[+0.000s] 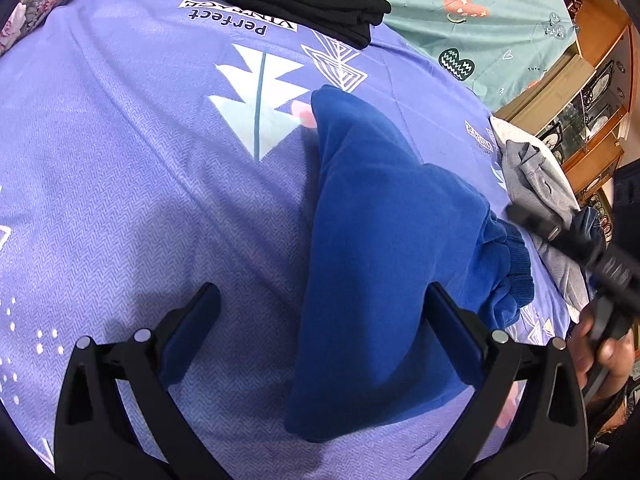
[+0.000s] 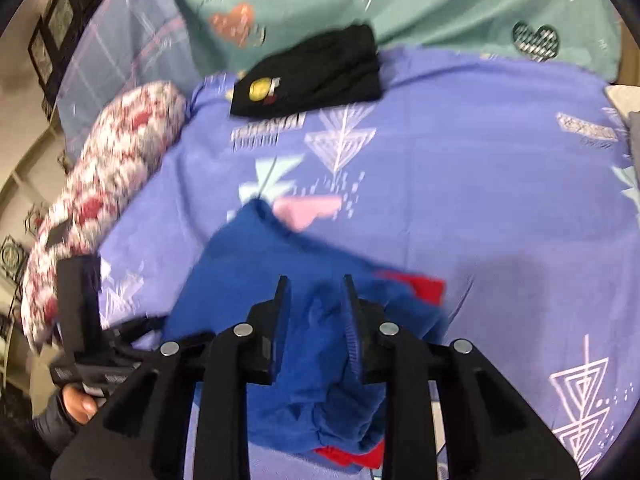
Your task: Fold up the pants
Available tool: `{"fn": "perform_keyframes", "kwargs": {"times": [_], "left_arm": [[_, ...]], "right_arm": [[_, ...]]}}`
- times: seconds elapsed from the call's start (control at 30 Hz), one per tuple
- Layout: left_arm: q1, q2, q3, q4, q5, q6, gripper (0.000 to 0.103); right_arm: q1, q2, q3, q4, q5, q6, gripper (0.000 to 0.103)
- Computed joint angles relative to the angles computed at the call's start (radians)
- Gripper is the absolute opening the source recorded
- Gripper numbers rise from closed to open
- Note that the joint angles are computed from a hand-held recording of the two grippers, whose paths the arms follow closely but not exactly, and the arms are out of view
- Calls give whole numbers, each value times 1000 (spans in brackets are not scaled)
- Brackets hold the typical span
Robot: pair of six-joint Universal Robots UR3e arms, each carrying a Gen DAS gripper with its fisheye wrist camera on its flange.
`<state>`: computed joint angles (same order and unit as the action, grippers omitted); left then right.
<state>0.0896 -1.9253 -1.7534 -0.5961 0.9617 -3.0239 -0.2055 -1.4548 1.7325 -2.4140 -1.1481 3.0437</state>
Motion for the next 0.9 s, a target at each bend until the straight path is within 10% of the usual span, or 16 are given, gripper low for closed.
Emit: {"fn": "perform_keyframes", "kwargs": {"times": [0.4,0.9], "left_arm": [[34,12,200,-175,-44,1,101],[-109,-308,627,-360,174,-65,101]], "right_arm": [[-118,-138,174,214,125,-260,25],[-175,-136,209,206,217,-283,25]]}}
